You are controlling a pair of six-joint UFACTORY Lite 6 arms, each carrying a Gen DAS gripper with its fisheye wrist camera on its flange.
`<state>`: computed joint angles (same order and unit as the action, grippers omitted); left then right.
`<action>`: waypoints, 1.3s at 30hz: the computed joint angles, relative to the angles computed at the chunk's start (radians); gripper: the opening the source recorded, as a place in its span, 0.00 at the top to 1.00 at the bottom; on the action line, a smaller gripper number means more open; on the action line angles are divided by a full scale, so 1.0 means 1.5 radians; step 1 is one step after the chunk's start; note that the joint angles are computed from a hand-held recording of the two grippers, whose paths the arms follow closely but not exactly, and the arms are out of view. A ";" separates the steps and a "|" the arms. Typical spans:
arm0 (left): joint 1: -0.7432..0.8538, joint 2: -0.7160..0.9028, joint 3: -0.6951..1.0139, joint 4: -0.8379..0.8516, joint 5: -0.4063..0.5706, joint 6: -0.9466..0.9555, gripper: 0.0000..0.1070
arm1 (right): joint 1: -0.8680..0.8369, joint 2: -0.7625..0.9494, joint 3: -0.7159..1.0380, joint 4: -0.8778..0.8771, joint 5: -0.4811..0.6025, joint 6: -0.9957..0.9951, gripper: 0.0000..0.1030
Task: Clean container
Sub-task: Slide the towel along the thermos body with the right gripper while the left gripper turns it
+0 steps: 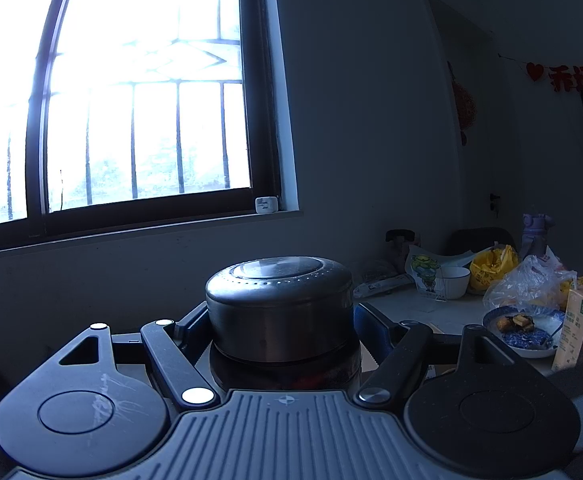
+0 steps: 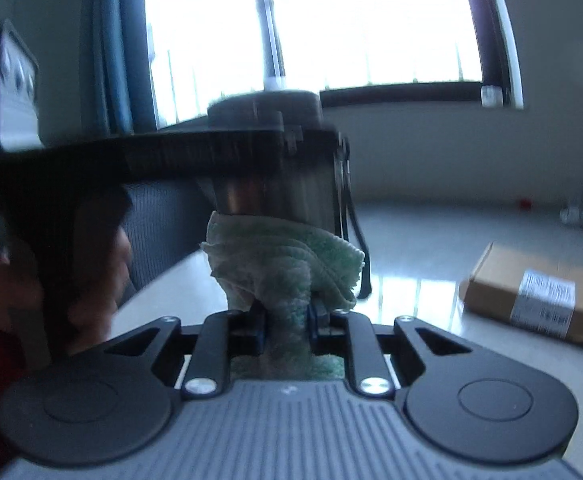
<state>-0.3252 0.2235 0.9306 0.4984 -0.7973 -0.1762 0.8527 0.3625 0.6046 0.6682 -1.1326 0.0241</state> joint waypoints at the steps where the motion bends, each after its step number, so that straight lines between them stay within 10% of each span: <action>1: 0.000 -0.002 -0.002 -0.001 0.000 0.001 0.28 | 0.012 -0.015 -0.007 0.015 -0.007 -0.011 0.81; 32: -0.005 0.000 0.001 -0.011 0.003 0.008 0.28 | -0.032 0.165 0.141 -0.043 0.150 0.032 0.81; 39: -0.002 -0.001 -0.001 -0.007 0.001 0.007 0.28 | 0.002 0.062 0.069 0.007 0.075 -0.009 0.81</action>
<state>-0.3275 0.2226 0.9288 0.4883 -0.7964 -0.1663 0.8563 0.4559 0.7079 0.6779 -1.0205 0.0101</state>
